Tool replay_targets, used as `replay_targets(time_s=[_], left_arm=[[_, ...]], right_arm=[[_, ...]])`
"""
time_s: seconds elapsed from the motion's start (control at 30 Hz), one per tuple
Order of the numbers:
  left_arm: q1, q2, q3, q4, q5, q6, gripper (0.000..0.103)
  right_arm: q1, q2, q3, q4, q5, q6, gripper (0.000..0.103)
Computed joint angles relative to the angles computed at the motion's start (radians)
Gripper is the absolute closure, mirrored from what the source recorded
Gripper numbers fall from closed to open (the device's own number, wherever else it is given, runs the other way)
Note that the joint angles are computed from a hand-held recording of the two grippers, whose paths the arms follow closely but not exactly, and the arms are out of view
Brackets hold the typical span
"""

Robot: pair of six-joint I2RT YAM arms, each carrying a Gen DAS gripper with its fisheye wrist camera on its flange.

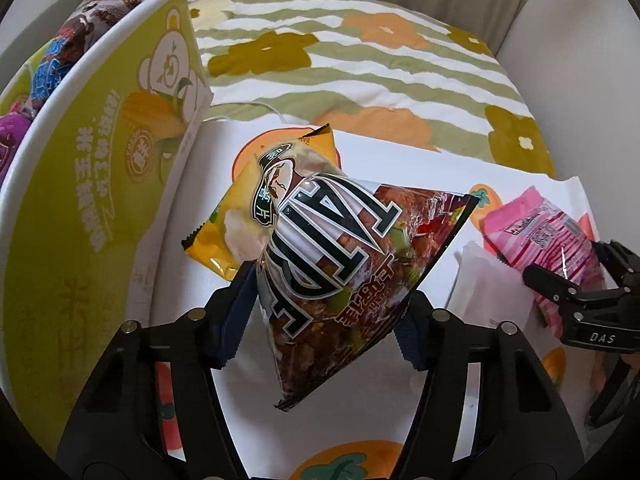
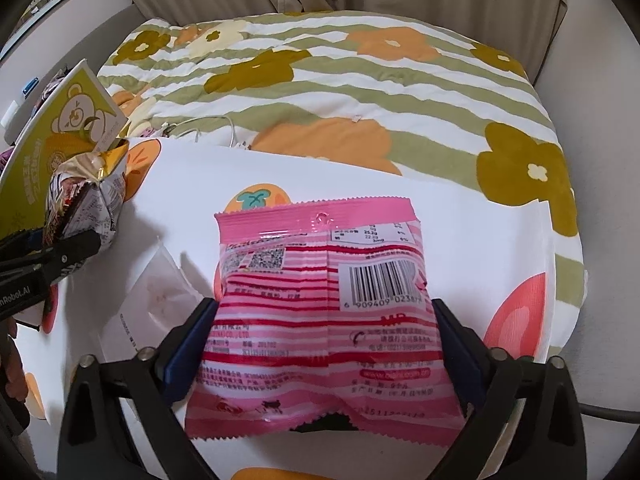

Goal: Organize snacks
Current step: 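Grasp the dark chip bag with the left tool while the right tool grasps the pink striped bag, then carry both bags over the green box and open both tools to drop them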

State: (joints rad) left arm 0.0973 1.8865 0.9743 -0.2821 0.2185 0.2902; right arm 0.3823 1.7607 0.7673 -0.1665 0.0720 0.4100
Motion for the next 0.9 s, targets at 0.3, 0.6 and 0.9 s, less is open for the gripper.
replay_targets(time_s=[0.3, 0.6, 0.9], left_arm=[[0.040, -0.059, -0.017, -0.012, 0.056, 0.014, 0.046], [0.092, -0.250, -0.009, -0.152, 0.177, 0.072, 0.046], [0.265, -0.357, 0.202, -0.442, 0.365, 0.197, 0.046]], right_arm=[[0.021, -0.065, -0.027, -0.005, 0.040, 0.033, 0.024], [0.075, -0.235, -0.003, -0.133, 0.113, 0.123, 0.024], [0.233, -0.334, 0.188, -0.350, 0.245, 0.231, 0.024]])
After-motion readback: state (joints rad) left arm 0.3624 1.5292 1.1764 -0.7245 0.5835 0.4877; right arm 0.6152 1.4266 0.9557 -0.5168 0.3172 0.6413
